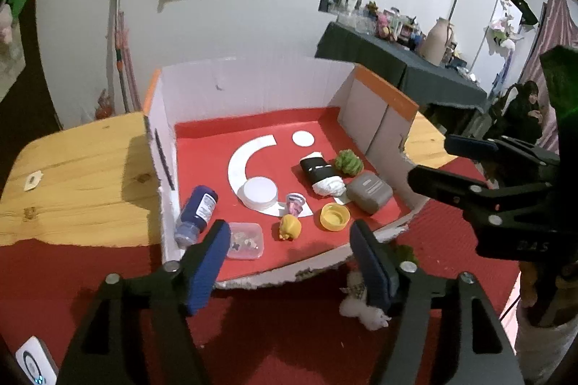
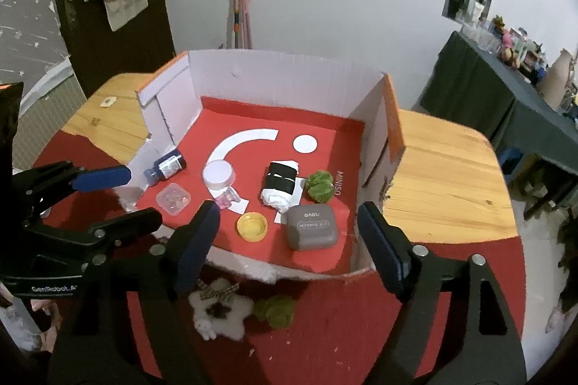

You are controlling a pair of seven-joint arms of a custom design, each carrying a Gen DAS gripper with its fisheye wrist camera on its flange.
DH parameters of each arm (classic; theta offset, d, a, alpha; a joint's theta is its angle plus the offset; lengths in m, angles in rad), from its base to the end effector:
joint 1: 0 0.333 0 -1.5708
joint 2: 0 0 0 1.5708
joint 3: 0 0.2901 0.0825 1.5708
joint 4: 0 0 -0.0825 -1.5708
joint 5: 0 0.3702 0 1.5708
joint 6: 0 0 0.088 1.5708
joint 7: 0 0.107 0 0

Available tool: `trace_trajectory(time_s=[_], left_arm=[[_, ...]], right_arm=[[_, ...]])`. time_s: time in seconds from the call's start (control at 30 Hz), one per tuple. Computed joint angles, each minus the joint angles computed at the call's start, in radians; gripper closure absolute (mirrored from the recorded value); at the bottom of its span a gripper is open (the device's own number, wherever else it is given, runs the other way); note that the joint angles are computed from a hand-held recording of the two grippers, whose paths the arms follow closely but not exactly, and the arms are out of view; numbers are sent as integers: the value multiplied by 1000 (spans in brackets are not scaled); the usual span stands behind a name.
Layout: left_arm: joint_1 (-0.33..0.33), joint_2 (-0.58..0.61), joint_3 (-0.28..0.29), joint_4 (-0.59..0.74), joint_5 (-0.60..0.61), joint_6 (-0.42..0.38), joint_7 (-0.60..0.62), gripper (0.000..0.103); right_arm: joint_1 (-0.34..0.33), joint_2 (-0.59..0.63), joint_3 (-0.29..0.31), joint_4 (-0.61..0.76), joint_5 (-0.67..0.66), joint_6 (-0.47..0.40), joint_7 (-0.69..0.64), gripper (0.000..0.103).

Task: Organize objects
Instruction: 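Open both tools to release the tin and ball, then withdraw from the box, then grasp the white plush bunny with the left tool while the right tool grasps a green ball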

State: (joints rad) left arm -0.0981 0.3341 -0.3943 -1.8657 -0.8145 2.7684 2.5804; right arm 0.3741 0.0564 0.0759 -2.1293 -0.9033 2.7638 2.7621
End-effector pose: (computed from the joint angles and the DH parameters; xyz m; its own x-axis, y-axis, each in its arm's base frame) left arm 0.5905 -0.2589 0.3863 -0.7251 -0.6682 0.1669 -0.5654 0.4391 -0.6982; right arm 0.5004 0.2782 0.4174 0.0161 -0.9999 -0.0052 -0.7238 -0.0080 -0.6899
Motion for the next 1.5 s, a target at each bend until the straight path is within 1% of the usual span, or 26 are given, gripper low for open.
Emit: trace_trajectory(time_s=[0.07,0.17,0.33,0.43,0.57,0.73,0.87,1.2,1.33,1.4,1.5], left_arm=[[23,-29,-25,-36,-69,18,57,27],[33,-73,-36,-88,-182,37,140,21],[6,-124,-7,-153,-326,34,244,16],[-21,-145,17,-192,-398,49,293,16],[-55,-150,47,-225,-446,62,314,14],[-78,-134,59,-251,-466,96,316,14],[-84,-117,62,-257,-437,98,282,14],[-75,-93,41,-250,-373,109,229,14],[-74,-84,37,-245,-315,100,190,14],[-74,-78,36,-240,-275,88,167,12],[-73,-66,26,-231,-234,89,147,12]], right_arm=[[1,-29,-1,-31,-48,19,51,21],[-7,-64,12,-71,-107,30,117,19],[-31,-101,38,-132,-207,53,227,18],[-39,-112,53,-161,-254,54,282,17],[-46,-108,57,-189,-312,80,355,17],[-48,-90,50,-211,-374,100,435,17],[-52,-69,34,-223,-391,138,468,17],[-54,-51,14,-226,-375,160,449,17],[-59,-45,6,-224,-360,178,427,17],[-63,-39,1,-222,-352,190,412,17],[-69,-27,-7,-221,-309,209,358,17]])
